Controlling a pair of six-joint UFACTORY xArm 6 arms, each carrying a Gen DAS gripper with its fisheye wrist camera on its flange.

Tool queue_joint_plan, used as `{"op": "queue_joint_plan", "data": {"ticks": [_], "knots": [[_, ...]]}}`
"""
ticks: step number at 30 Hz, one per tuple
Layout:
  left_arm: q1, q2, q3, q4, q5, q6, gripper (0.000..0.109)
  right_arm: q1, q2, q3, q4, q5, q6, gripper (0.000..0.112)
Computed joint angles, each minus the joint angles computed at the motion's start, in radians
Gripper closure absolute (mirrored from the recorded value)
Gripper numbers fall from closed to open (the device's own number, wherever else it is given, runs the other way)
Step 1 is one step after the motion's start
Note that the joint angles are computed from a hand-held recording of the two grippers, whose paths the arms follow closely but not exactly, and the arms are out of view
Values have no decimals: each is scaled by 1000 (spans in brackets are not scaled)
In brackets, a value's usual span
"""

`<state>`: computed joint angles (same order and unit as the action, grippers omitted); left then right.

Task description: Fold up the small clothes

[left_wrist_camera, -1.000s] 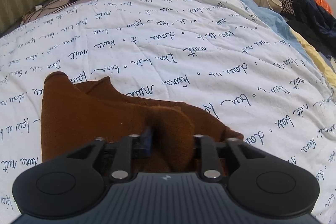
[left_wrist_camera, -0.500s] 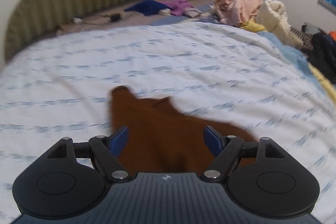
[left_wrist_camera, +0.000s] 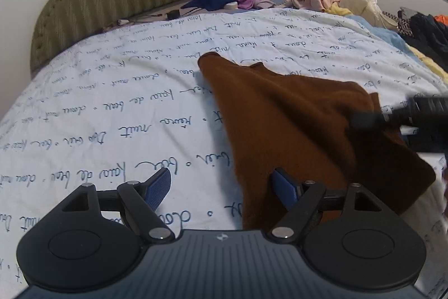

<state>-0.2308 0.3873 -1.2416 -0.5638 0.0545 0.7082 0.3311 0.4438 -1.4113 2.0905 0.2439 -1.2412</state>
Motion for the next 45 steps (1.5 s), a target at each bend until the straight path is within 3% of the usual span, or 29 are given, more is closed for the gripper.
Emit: {"op": "queue_joint_plan", "data": {"ticks": [3,6,8,10,13,16,18,20,23,26,31,33,37,40,42,45], "knots": [[-3,6,5,14,-16,-5,28,-27,53,-61,-198,35,183,65],[-4,15,6,39,-19,-21,28,-61,97,-112,-262,98,259,66],[-6,19,14,55,-35,-28,28,-73,125,-145,-317,109,301,89],[-6,23,20,88,-45,-55,28,-72,141,-167,-374,97,325,91],[-15,28,13,28,-39,7,27,-62,150,-200,-399,51,295,92],[-11,30,17,97,-31,-44,27,-62,178,-239,-471,18,367,91],[-14,24,25,83,-39,-24,27,-60,174,-215,-538,2,442,75],[-14,16,23,7,-19,42,27,-57,131,-161,-440,-3,353,63],[-4,-2,20,-108,27,138,27,-63,20,-37,-225,13,145,59],[1,-36,36,-312,65,340,27,-63,-86,88,-92,9,12,53],[14,-107,100,-588,113,698,26,-55,-218,261,-21,88,-93,35],[11,-125,117,-667,118,818,25,-30,-227,270,-3,57,-118,35],[-10,-151,143,-796,102,1027,25,4,-207,236,56,-31,-159,57],[-45,-119,106,-934,20,1169,25,1,-202,231,124,-39,-198,78],[-56,-82,71,-946,-19,1164,24,3,-198,222,168,-62,-234,91],[-56,-55,38,-960,-51,1099,23,-5,-203,228,213,-41,-253,97]]}}
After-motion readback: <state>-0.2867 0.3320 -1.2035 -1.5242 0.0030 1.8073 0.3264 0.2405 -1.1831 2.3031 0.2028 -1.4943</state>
